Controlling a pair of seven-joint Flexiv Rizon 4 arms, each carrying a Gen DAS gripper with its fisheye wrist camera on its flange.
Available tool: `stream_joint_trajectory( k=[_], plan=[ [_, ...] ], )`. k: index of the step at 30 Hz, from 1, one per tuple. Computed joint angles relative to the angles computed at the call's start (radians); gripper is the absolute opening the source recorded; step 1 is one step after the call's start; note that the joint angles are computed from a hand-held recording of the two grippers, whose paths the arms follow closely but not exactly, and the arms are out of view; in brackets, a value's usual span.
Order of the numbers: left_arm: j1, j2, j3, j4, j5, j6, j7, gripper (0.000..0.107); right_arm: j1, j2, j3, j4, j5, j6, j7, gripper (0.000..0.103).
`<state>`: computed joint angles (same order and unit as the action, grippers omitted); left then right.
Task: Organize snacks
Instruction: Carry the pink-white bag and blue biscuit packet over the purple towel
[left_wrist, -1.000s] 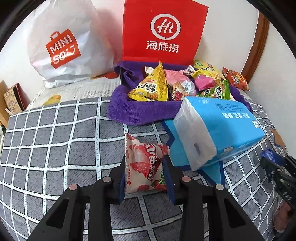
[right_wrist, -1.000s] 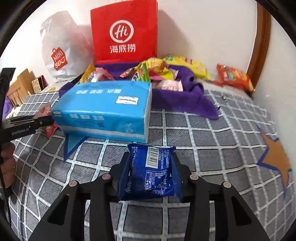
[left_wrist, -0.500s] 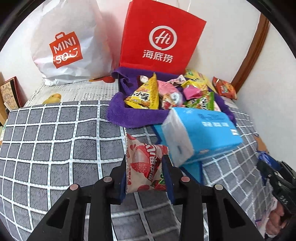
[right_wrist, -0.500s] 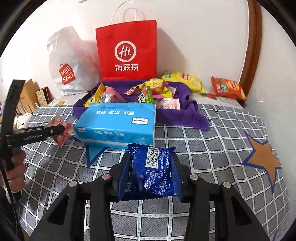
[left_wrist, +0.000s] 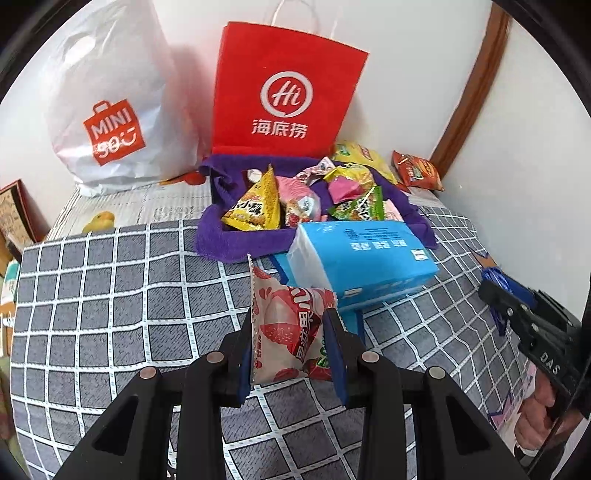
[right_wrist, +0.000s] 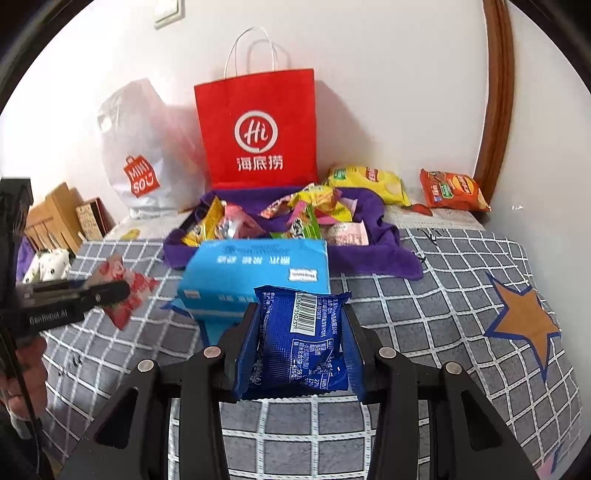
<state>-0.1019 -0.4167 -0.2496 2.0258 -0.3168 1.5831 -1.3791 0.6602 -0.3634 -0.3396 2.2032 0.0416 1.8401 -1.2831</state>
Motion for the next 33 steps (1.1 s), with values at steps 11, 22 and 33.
stream_joint_trajectory(
  k=[11,22,33],
  plan=[
    [-0.003,0.026,0.002,-0.008,-0.026,-0.059,0.042,0.032,0.131,-0.025,-0.147,-0.032,-0.013,-0.042,0.061,0.042],
    [-0.107,0.063,0.122,-0.030,0.015,-0.073,-0.082,0.032,0.006,0.001,-0.013,-0.067,-0.104,-0.066,0.074,0.042],
    [-0.188,0.053,0.217,-0.147,0.120,-0.148,-0.257,0.032,-0.255,0.028,0.218,-0.150,-0.237,-0.107,0.061,0.042]
  ],
)
